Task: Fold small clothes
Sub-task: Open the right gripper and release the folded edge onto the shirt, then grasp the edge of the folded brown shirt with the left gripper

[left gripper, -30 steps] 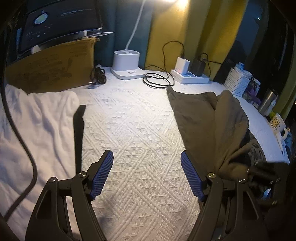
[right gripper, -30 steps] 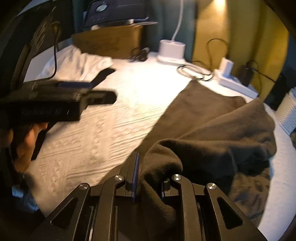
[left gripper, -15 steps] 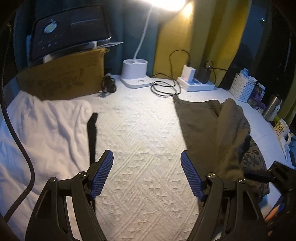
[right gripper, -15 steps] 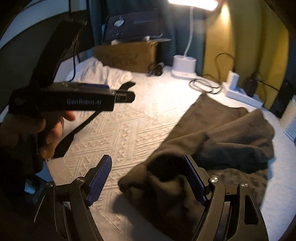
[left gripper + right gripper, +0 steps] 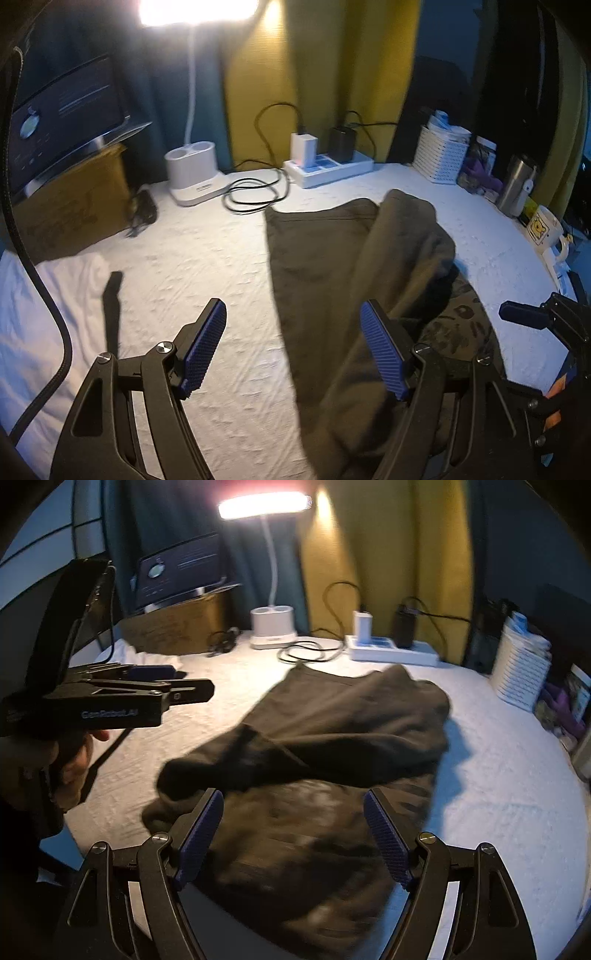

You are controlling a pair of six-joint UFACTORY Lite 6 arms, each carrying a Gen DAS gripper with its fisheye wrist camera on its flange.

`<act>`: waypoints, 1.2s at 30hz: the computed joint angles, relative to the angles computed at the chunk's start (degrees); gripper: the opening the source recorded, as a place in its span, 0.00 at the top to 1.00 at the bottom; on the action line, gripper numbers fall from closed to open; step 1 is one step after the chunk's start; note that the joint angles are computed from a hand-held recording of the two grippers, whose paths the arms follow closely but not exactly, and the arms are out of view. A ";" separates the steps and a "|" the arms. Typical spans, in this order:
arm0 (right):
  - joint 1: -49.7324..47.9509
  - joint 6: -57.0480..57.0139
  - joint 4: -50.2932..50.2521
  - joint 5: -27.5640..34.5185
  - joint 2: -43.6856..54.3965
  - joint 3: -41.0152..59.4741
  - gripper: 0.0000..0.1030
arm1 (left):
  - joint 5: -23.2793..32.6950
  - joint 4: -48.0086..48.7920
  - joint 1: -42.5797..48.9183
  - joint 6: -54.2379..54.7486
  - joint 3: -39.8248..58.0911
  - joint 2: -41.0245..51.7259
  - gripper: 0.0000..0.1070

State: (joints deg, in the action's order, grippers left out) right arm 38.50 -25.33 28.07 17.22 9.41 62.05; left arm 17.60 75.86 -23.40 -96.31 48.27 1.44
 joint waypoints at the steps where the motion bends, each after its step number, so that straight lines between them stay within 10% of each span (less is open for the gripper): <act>1: -1.74 -3.14 2.41 0.25 -0.29 -0.60 0.22 | 0.43 -0.67 -0.68 0.51 1.13 1.05 0.30; 19: -24.26 -38.62 27.87 5.67 7.03 0.65 0.22 | 11.10 -24.72 -10.17 26.79 33.83 27.69 0.30; 36: -35.13 -45.21 31.73 11.66 20.38 13.20 0.22 | 29.94 -44.28 -13.00 63.77 85.52 64.24 0.30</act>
